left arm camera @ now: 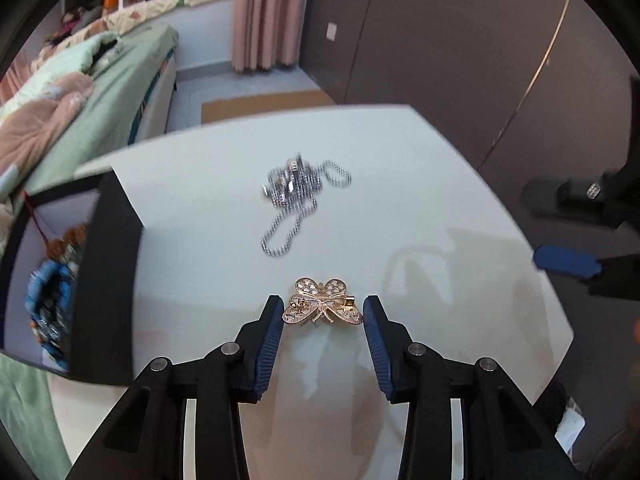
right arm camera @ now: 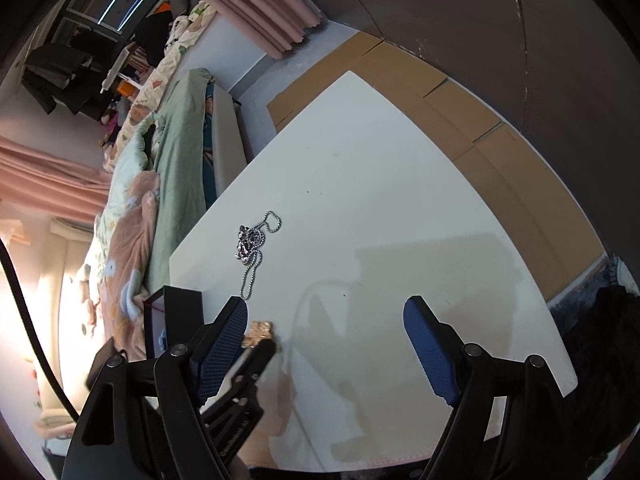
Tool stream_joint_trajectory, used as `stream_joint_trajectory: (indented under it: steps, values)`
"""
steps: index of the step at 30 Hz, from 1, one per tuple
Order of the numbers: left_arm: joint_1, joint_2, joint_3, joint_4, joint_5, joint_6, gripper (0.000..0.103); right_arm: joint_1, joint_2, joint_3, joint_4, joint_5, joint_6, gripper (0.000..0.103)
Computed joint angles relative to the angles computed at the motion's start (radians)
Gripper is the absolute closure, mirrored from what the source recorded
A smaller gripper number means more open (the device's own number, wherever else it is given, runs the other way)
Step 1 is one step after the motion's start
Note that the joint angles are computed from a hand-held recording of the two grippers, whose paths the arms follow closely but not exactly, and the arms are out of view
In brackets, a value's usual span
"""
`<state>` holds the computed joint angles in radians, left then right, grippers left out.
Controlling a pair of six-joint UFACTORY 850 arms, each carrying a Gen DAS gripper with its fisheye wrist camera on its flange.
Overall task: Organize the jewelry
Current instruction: 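Close the left tool on the butterfly charm while the right tool approaches the silver chain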
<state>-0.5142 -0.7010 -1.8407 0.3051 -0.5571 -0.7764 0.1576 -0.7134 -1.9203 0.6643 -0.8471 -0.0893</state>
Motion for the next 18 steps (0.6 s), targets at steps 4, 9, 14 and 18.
stream_joint_trajectory:
  steps: [4, 9, 14, 18]
  values:
    - [0.012, 0.013, 0.003, 0.046, 0.027, -0.057, 0.061, 0.008, -0.015, -0.023, 0.001, -0.007, -0.001, 0.022]
    - [0.038, 0.051, 0.042, 0.095, 0.068, -0.131, 0.061, 0.017, -0.036, -0.05, 0.014, 0.0, -0.009, 0.022]
    - [0.061, 0.073, 0.059, 0.185, 0.108, -0.223, 0.061, 0.032, -0.066, -0.093, 0.035, 0.016, -0.021, 0.022]
    - [0.088, 0.08, 0.066, 0.181, 0.132, -0.237, 0.061, 0.052, -0.12, -0.169, 0.04, 0.001, -0.002, 0.023]
